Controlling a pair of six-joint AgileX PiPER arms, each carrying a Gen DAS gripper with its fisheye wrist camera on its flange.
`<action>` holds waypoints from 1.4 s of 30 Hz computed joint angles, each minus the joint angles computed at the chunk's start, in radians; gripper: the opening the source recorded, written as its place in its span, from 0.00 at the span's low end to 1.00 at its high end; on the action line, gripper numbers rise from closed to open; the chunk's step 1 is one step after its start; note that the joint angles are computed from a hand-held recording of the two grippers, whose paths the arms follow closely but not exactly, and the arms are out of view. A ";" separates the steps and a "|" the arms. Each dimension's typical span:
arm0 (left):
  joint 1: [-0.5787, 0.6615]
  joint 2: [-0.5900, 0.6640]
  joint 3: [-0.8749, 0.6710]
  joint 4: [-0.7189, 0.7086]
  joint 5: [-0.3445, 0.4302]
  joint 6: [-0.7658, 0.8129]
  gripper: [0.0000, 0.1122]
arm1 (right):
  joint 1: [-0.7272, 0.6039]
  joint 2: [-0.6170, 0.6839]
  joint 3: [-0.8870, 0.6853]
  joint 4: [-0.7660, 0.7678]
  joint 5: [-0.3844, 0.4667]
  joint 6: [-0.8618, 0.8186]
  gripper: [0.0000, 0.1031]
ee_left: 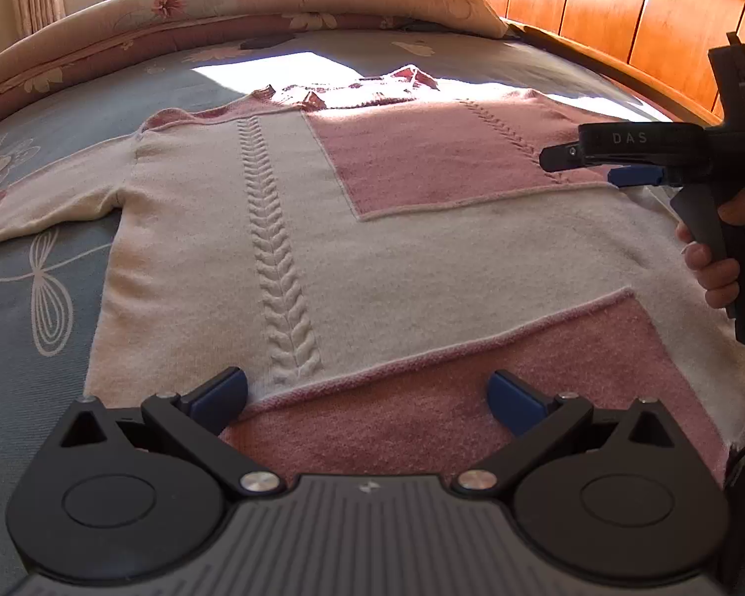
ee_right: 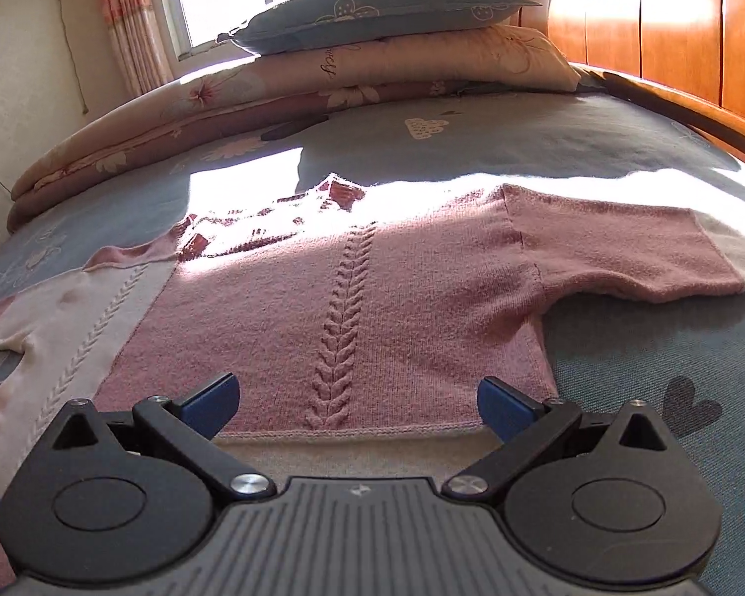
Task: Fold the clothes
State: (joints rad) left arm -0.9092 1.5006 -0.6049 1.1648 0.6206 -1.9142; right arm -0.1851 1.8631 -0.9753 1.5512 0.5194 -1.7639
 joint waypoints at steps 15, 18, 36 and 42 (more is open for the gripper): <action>0.005 -0.004 0.013 0.029 -0.010 -0.019 0.91 | -0.025 0.023 -0.072 0.024 0.090 -0.053 1.00; 0.001 -0.006 0.015 0.031 -0.010 -0.020 0.91 | 0.027 0.111 -0.187 -0.023 0.034 0.049 1.00; 0.019 -0.038 -0.008 -0.092 -0.017 0.055 0.91 | -0.368 -0.145 0.085 -0.297 0.432 0.200 1.00; -0.042 -0.014 -0.032 -0.147 0.058 0.110 0.91 | -0.420 -0.246 0.336 -0.329 0.400 0.018 1.00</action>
State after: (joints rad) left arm -0.9508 1.4866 -0.6372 1.0177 0.6788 -1.8042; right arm -0.6055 1.6175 -0.6396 1.2222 0.9199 -1.7463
